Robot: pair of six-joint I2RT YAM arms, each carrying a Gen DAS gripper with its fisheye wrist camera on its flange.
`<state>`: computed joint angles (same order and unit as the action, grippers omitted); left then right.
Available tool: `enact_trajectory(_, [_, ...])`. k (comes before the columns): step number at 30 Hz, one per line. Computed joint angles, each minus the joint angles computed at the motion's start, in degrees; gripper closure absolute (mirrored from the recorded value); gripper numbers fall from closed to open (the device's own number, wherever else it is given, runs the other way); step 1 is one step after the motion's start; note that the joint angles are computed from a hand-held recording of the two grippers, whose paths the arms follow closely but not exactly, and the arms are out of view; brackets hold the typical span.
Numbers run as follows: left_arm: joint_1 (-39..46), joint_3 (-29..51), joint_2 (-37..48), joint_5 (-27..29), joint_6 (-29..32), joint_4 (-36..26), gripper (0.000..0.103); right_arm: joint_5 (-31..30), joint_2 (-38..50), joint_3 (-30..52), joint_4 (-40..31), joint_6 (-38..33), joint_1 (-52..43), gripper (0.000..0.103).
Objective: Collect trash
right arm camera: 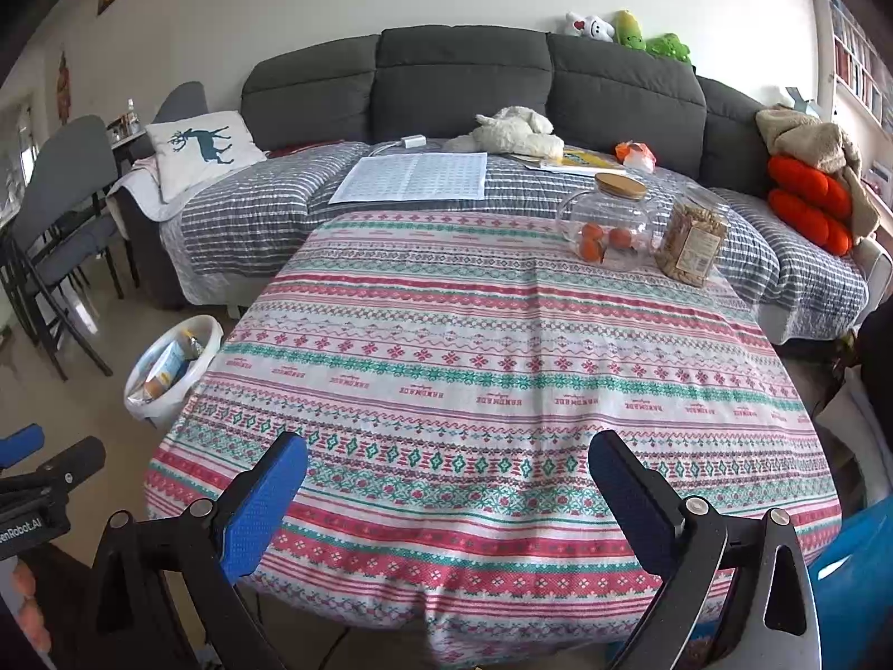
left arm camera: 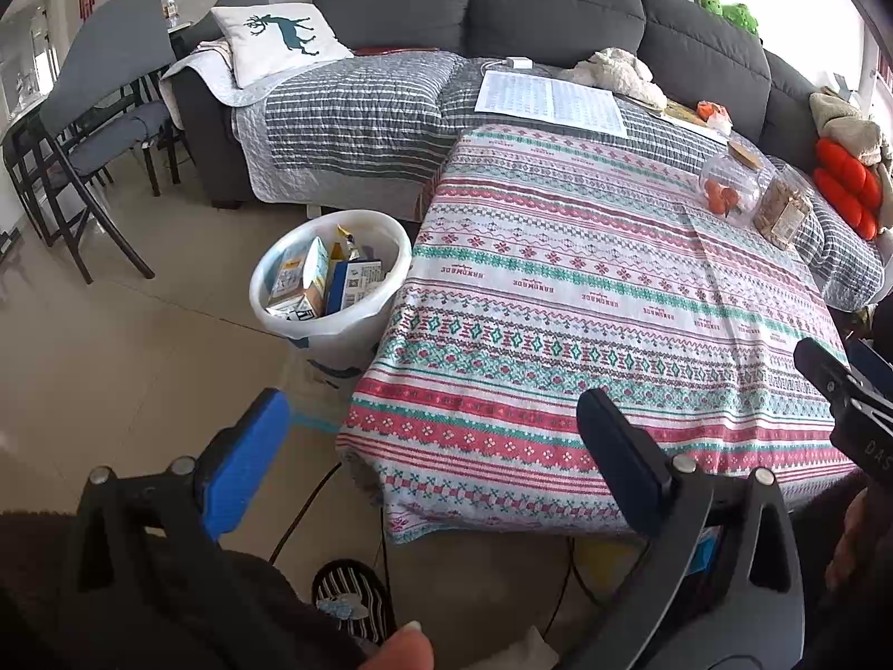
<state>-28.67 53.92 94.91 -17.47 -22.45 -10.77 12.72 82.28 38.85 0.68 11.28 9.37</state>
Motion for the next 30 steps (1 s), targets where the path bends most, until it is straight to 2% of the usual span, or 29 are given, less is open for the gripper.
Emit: enact_trajectory(30, [0.18, -0.61, -0.84, 0.33, 0.21, -0.2, 0.001, -1.26, -0.2, 0.13, -0.36, 0.94, -0.34, 0.001])
